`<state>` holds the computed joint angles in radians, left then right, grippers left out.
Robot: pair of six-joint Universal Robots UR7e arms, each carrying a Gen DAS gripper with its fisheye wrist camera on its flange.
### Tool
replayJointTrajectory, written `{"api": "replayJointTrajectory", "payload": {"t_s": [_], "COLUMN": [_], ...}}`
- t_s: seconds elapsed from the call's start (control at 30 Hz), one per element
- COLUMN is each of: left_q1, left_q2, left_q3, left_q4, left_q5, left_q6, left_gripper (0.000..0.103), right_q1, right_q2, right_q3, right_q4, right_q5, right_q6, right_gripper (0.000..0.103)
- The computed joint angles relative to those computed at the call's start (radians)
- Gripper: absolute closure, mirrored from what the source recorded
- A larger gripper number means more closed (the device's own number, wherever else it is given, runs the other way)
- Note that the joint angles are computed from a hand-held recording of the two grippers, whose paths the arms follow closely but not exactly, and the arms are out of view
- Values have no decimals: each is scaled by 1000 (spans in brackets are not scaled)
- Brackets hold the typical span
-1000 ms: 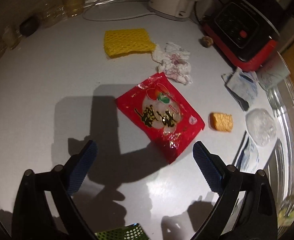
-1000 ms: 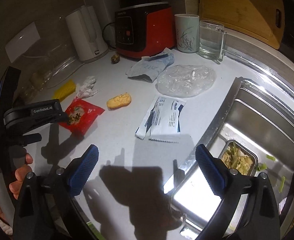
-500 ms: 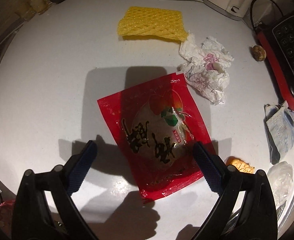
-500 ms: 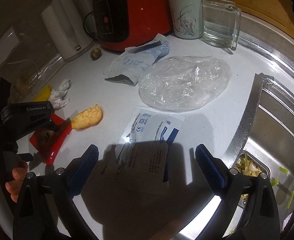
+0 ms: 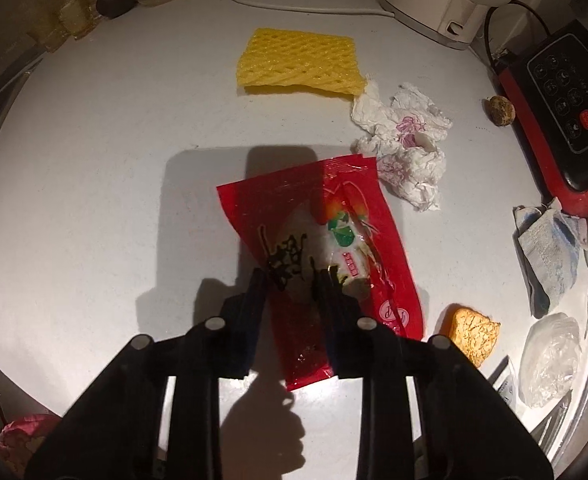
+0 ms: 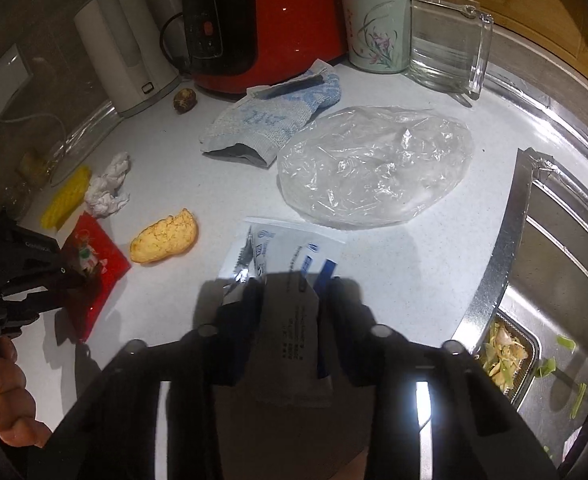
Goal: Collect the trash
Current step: 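Grasp the red snack bag with the left tool while the right tool grasps the white sachet, then release the red snack bag and white sachet into the green basket with both tools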
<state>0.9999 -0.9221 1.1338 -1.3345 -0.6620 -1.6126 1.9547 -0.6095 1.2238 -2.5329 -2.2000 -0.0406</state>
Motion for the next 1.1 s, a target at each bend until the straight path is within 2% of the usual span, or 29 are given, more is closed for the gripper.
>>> {"api": "replayJointTrajectory", "payload": {"t_s": [0.03,0.13,0.17,0.53,0.7,0.87,1.1], "left_q1": [-1,-3,-2,-23,-42,-59,-147], "left_q2": [-10,-46,-58,-188,-266,-359,-528], "left_q3": [13,72,85,258,350,455,610], "left_q4": [-18,-95,-105,-276,-373,-488,-530], "left_q5": [-2,-4,-4,-16,-20,-68,-137], "left_q6": [20,82,94,274,405,571,774], "left_gripper": [91,93,93,97,98,98,99], "right_q1": [-2,-6,-5,29,67,123,240], "right_q2": [-4,-18,-23,-85,-126,-188,-280], "right_q3": [6,28,37,134,208,320,479], "right_q4": [-6,-23,-28,-115,-166,-215,-228], "right_q5": [8,24,27,30,7,-40,-124], "right_q6": [4,17,20,37,57,133,256], "right_gripper": [76,83,93,93,93,93,93]}}
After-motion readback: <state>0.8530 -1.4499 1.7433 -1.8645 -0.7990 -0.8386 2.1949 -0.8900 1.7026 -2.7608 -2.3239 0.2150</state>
